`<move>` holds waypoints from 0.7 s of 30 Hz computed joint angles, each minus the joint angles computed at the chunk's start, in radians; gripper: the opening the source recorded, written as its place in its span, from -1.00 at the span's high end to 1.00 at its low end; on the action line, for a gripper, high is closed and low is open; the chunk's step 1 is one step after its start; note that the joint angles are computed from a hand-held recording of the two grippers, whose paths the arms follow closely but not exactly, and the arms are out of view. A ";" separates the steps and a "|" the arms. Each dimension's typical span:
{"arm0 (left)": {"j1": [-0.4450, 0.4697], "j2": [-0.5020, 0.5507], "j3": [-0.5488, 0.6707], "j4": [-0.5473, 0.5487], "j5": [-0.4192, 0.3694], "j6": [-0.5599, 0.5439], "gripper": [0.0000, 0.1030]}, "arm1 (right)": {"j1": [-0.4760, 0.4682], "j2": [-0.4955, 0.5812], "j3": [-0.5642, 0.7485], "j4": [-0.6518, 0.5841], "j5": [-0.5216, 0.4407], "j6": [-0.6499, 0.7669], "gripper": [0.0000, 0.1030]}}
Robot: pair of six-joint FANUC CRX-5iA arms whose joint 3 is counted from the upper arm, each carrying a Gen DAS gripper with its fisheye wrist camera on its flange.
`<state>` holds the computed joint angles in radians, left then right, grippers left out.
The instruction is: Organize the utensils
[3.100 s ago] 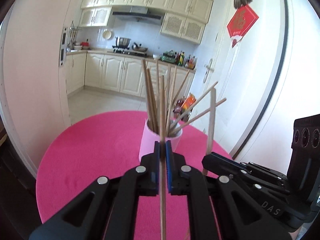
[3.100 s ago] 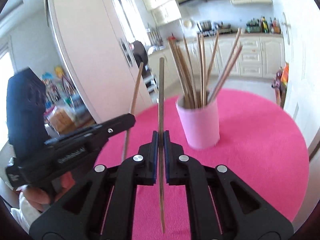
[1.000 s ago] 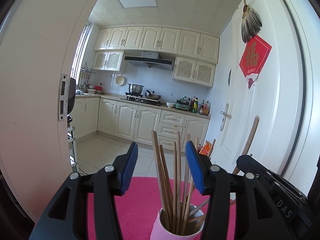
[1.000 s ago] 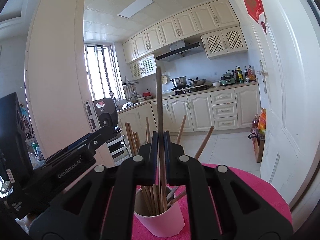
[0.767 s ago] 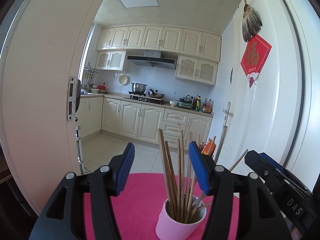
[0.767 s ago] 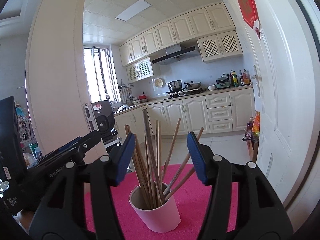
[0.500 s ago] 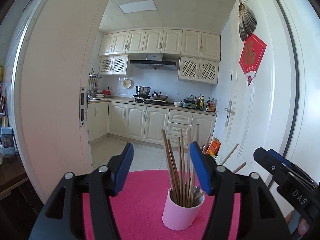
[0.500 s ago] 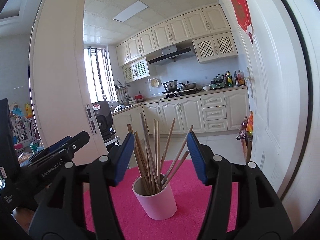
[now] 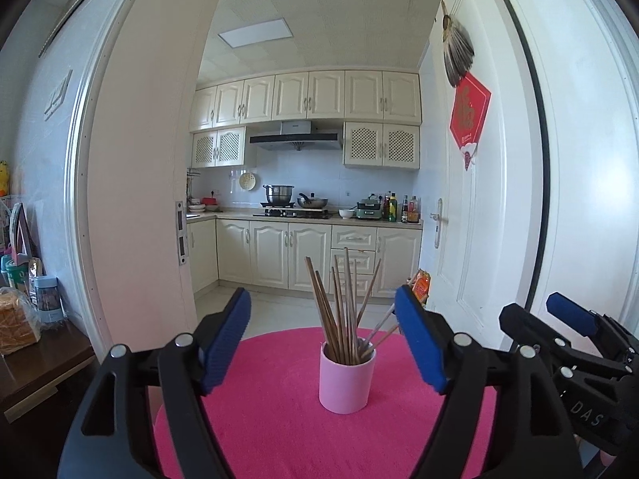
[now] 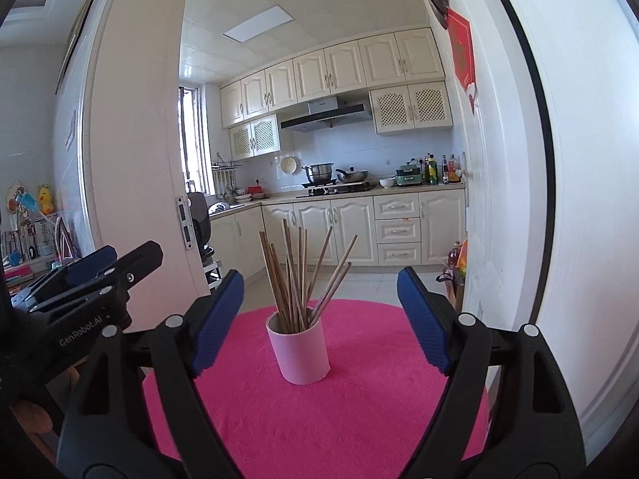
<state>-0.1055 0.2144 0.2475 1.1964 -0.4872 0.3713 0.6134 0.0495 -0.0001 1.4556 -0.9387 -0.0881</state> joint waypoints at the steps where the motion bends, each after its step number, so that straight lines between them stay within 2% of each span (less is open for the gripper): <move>1: 0.002 -0.012 -0.011 0.001 -0.003 -0.001 -0.44 | 0.011 -0.003 -0.002 0.001 -0.016 0.008 -0.61; 11: 0.019 -0.114 -0.126 0.055 -0.010 -0.062 -0.47 | 0.092 -0.010 -0.005 0.053 -0.130 0.053 -0.70; 13: 0.022 -0.124 -0.132 0.046 -0.011 -0.051 -0.48 | 0.100 -0.014 -0.006 0.055 -0.138 0.054 -0.71; 21: 0.007 -0.168 -0.185 0.096 0.029 -0.126 -0.48 | 0.118 -0.022 -0.007 0.036 -0.161 0.062 -0.71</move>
